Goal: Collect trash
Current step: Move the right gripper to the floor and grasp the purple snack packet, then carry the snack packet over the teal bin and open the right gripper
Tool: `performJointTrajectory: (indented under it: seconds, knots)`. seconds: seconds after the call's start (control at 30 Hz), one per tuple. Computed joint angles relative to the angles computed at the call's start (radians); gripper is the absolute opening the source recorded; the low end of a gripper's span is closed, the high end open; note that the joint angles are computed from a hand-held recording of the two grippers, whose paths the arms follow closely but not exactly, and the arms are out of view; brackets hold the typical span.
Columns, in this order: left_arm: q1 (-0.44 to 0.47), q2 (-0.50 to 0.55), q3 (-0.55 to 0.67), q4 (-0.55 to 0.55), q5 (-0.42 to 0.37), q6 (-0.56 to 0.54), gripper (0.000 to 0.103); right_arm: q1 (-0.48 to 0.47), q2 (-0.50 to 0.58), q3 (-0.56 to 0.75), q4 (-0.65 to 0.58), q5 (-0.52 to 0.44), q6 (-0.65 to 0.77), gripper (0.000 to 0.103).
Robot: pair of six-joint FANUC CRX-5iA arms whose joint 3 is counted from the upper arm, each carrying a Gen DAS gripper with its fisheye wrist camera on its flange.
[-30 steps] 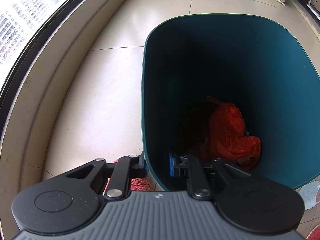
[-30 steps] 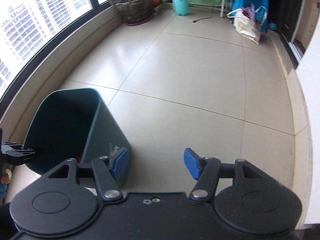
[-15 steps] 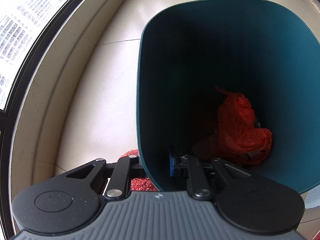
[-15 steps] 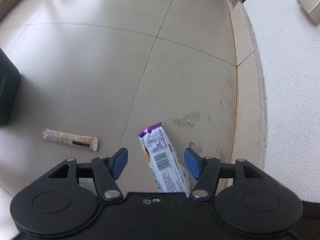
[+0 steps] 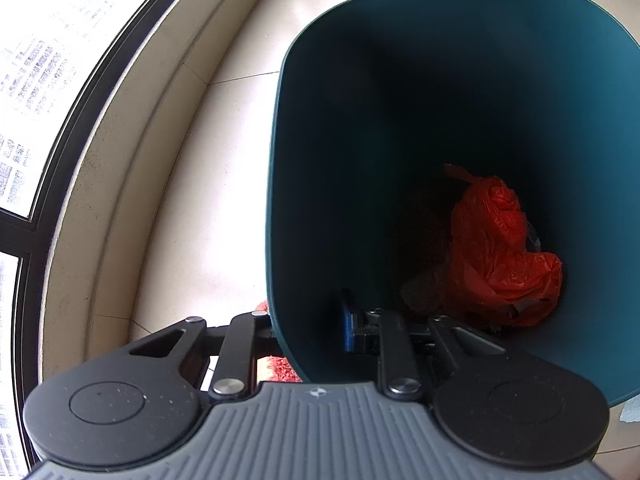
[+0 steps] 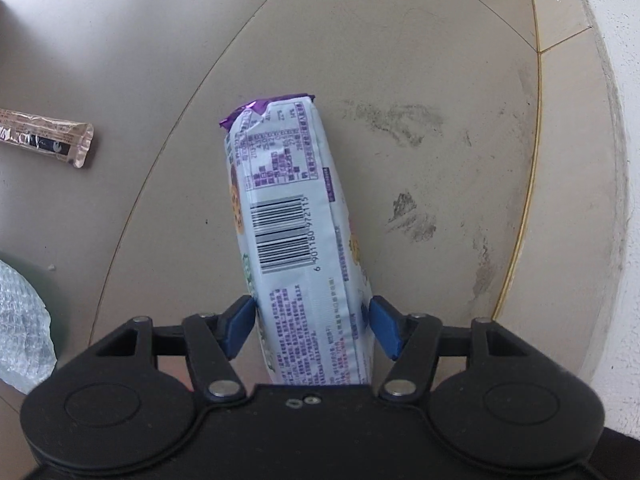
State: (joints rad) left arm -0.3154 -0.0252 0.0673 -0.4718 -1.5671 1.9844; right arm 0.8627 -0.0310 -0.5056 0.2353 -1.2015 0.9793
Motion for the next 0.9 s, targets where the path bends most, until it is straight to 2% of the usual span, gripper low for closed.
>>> performJointTrajectory:
  seconds: [0.07, 0.1, 0.2, 0.4, 0.63, 0.9]
  knots:
    - [-0.003, 0.002, 0.003, -0.002, -0.001, 0.001, 0.022, 0.015, -0.010, -0.017, 0.014, 0.016, -0.018, 0.060]
    - [-0.003, 0.002, 0.001, -0.002, 0.002, 0.002, 0.022, 0.014, -0.020, -0.020, 0.011, 0.024, -0.027, 0.054]
    - [-0.004, 0.000, -0.008, -0.001, 0.014, 0.004, 0.022, 0.016, -0.045, -0.017, 0.019, 0.035, -0.073, 0.044]
    - [0.009, -0.024, -0.040, 0.015, 0.031, -0.003, 0.022, 0.063, -0.116, 0.058, 0.038, -0.018, -0.183, 0.041]
    - [0.065, -0.064, -0.087, 0.083, 0.088, -0.018, 0.022, 0.172, -0.120, 0.272, -0.005, -0.090, -0.248, 0.041]
    - [0.110, -0.114, -0.143, 0.118, 0.131, -0.045, 0.022, 0.279, 0.005, 0.632, -0.088, -0.110, -0.184, 0.041]
